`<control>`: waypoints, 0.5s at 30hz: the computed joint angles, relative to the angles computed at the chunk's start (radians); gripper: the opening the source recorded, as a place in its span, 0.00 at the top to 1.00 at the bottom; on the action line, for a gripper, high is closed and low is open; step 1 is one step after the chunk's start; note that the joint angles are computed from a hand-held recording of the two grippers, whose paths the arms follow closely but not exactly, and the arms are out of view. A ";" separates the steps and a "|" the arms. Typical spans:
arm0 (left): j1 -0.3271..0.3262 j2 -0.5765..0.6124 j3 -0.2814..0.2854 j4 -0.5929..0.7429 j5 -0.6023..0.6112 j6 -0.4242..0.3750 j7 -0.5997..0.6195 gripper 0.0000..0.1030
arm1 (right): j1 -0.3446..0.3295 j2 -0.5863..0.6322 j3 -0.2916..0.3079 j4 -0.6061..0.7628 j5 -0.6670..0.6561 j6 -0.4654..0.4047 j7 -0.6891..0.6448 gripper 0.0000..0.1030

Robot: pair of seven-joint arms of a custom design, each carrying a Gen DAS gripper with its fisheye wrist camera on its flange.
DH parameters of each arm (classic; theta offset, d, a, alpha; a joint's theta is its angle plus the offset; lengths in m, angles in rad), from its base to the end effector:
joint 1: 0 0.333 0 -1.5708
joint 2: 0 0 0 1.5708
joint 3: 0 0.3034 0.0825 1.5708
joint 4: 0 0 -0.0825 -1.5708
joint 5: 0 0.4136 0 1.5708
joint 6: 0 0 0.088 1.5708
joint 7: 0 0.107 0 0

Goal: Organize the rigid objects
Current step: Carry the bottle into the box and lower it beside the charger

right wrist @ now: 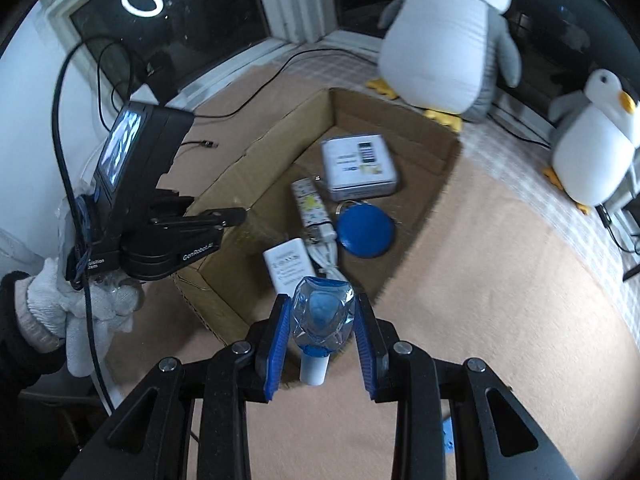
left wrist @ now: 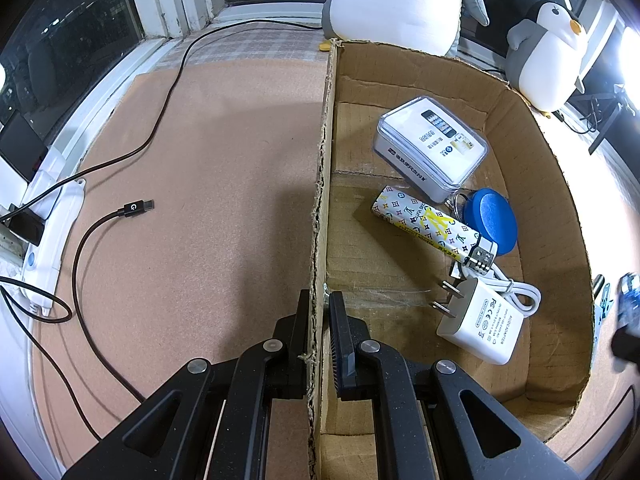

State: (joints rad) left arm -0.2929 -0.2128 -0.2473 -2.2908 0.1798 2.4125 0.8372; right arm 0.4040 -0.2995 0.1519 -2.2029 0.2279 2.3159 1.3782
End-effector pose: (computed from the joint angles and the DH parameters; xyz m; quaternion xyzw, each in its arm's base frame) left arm 0.4598 -0.2778 0.4426 -0.7203 0.6679 -0.1450 0.1185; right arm 0.4466 0.2885 0.5258 -0.8704 0.4419 -0.0537 0.2101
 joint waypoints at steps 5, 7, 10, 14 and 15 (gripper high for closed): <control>0.000 0.000 0.001 0.000 -0.001 0.001 -0.002 0.93 | 0.009 0.038 0.012 0.016 -0.014 -0.001 0.003 0.72; 0.000 0.000 0.001 -0.001 -0.002 0.002 0.000 0.93 | 0.012 0.051 0.015 0.020 -0.024 0.000 0.004 0.72; 0.000 -0.001 0.001 -0.002 -0.002 0.003 -0.001 0.93 | 0.014 0.065 0.018 0.025 -0.044 0.002 0.011 0.73; 0.000 -0.003 0.002 -0.003 -0.003 0.003 0.000 0.93 | 0.017 0.086 0.018 0.035 -0.058 -0.002 0.021 0.72; 0.000 -0.003 0.002 -0.004 -0.004 0.003 0.000 0.93 | 0.018 0.091 0.019 0.038 -0.064 -0.002 0.025 0.72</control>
State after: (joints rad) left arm -0.2928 -0.2156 -0.2453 -2.2945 0.1763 2.4159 0.8370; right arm 0.4216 -0.2090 0.1709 -2.1650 0.1635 2.3134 1.4030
